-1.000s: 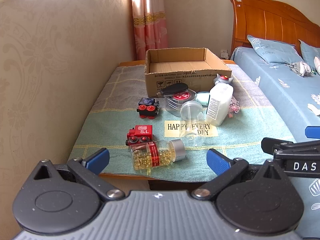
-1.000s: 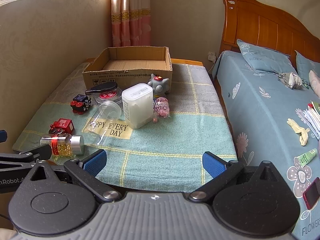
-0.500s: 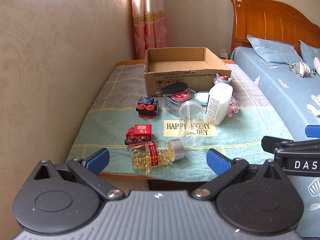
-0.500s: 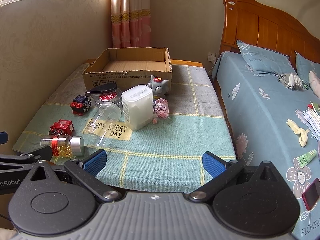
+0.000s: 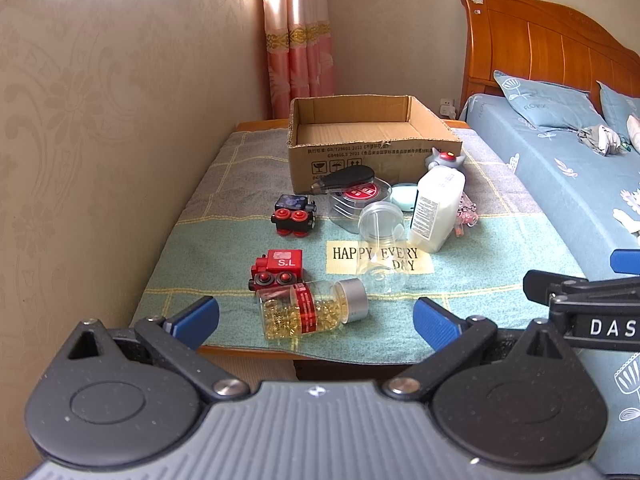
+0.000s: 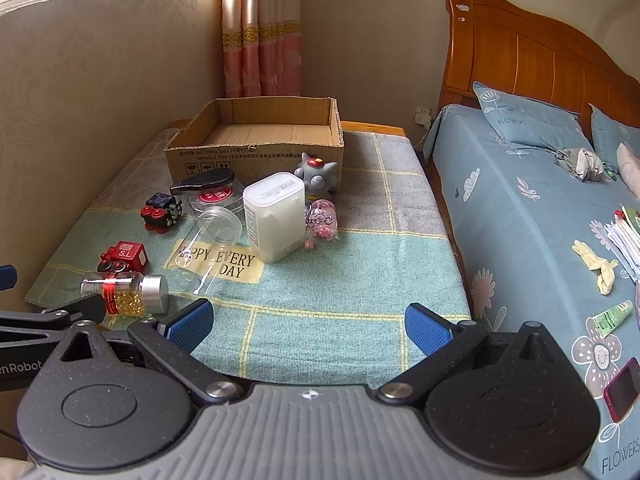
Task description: Organize rigid objects
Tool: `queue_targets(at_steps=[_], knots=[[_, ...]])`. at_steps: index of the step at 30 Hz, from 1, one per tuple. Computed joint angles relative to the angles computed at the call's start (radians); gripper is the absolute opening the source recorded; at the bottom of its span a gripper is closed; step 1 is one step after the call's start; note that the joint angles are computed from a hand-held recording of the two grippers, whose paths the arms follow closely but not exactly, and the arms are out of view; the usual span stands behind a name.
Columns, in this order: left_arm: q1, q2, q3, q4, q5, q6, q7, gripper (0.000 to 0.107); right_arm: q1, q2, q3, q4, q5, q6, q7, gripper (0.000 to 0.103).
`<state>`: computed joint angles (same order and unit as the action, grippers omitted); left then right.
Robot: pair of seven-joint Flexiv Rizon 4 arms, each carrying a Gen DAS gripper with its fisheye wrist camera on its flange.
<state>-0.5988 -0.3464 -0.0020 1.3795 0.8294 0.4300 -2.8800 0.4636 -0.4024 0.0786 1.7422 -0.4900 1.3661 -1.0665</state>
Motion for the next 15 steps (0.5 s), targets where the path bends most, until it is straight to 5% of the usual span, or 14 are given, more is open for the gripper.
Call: queue_targets(at_steps=[15], knots=[[0.010,0.000,0.000,0.008,-0.017,0.028,0.000,0.102,0.005,-0.009,-0.007,-0.009,-0.006,0.001,-0.004,0.103]])
